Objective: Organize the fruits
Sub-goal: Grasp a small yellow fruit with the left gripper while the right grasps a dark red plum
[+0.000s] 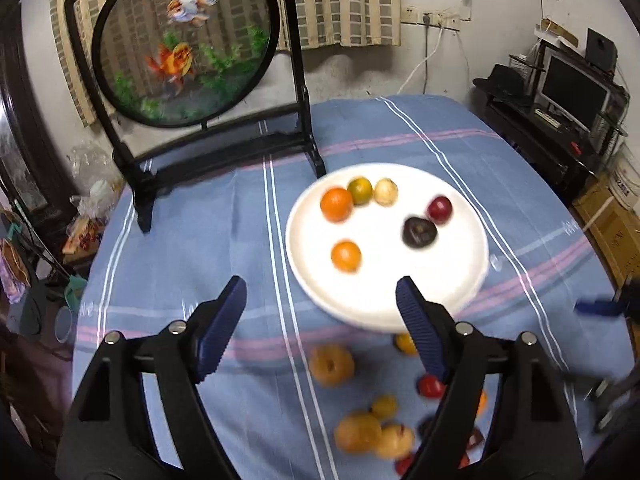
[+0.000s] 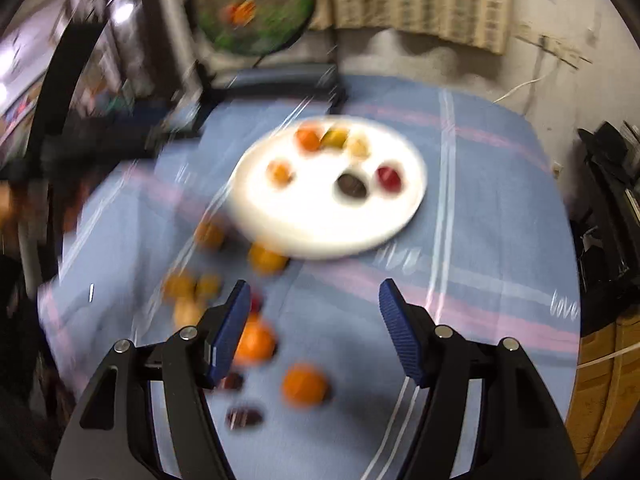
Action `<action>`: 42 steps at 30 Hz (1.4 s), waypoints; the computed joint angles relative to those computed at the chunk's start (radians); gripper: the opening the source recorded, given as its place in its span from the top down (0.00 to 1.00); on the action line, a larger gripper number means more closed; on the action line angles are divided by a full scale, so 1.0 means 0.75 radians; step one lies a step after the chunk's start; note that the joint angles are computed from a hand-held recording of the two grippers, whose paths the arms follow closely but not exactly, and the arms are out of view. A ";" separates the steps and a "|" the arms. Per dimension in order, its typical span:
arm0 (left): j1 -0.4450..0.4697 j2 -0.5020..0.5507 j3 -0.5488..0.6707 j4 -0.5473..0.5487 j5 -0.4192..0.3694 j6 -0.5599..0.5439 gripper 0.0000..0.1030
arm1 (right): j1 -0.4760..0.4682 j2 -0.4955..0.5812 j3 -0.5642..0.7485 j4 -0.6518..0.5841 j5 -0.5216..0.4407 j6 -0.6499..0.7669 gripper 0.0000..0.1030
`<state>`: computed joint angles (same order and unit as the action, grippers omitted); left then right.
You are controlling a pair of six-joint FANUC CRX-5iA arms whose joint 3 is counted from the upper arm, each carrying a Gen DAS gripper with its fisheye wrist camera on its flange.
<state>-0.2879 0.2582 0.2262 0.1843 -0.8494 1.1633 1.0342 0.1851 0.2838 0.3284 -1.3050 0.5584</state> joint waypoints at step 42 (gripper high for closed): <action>-0.007 -0.263 -0.573 0.201 -0.340 -0.477 0.74 | 0.110 -0.077 -0.184 -0.210 0.075 -0.207 0.69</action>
<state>-0.2933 0.0610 -0.2038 0.3350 -1.1041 0.8059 1.1168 0.1274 0.1458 0.1707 -1.2488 0.4033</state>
